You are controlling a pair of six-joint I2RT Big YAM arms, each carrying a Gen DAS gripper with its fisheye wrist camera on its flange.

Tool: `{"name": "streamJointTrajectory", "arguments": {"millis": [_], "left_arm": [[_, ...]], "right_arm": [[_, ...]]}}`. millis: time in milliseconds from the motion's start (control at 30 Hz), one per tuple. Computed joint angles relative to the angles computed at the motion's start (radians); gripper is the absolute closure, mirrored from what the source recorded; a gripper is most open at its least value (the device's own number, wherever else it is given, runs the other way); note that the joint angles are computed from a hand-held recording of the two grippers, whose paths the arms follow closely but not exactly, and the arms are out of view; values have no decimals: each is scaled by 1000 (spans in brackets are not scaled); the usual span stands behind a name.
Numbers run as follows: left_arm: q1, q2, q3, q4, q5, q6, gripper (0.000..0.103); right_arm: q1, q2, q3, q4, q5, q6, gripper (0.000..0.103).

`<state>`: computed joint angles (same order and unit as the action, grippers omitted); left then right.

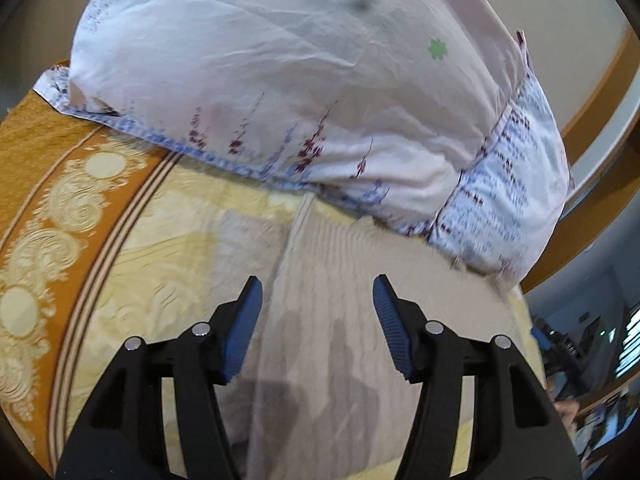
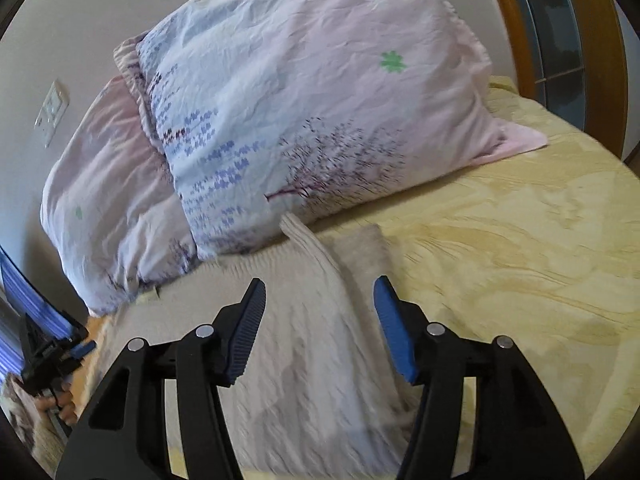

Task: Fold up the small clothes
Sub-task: 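Pinch and smooth the folded edge with the left gripper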

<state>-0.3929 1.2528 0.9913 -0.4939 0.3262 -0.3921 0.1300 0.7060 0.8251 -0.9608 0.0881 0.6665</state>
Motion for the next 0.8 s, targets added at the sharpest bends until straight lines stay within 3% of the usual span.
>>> {"name": "streamJointTrajectory", "arguments": {"millis": [133, 333, 433, 500, 600, 800], "left_arm": [[-4, -26, -32, -33, -18, 43, 48], [-2, -39, -66, -55, -8, 46, 60], [-3, -45, -79, -63, -1, 51, 72], [-4, -46, -86, -71, 6, 57, 83], [-2, -48, -95, -73, 11, 62, 94], [20, -72, -101, -90, 49, 80, 96]], "right_arm": [[1, -34, -22, -64, -15, -12, 57], [55, -46, -54, -98, -6, -9, 73], [96, -52, -54, -108, 42, -12, 88], [107, -59, -54, -109, 52, -15, 93], [130, -65, -50, -116, 79, -11, 94], [155, -87, -25, -152, 131, 41, 95]]}}
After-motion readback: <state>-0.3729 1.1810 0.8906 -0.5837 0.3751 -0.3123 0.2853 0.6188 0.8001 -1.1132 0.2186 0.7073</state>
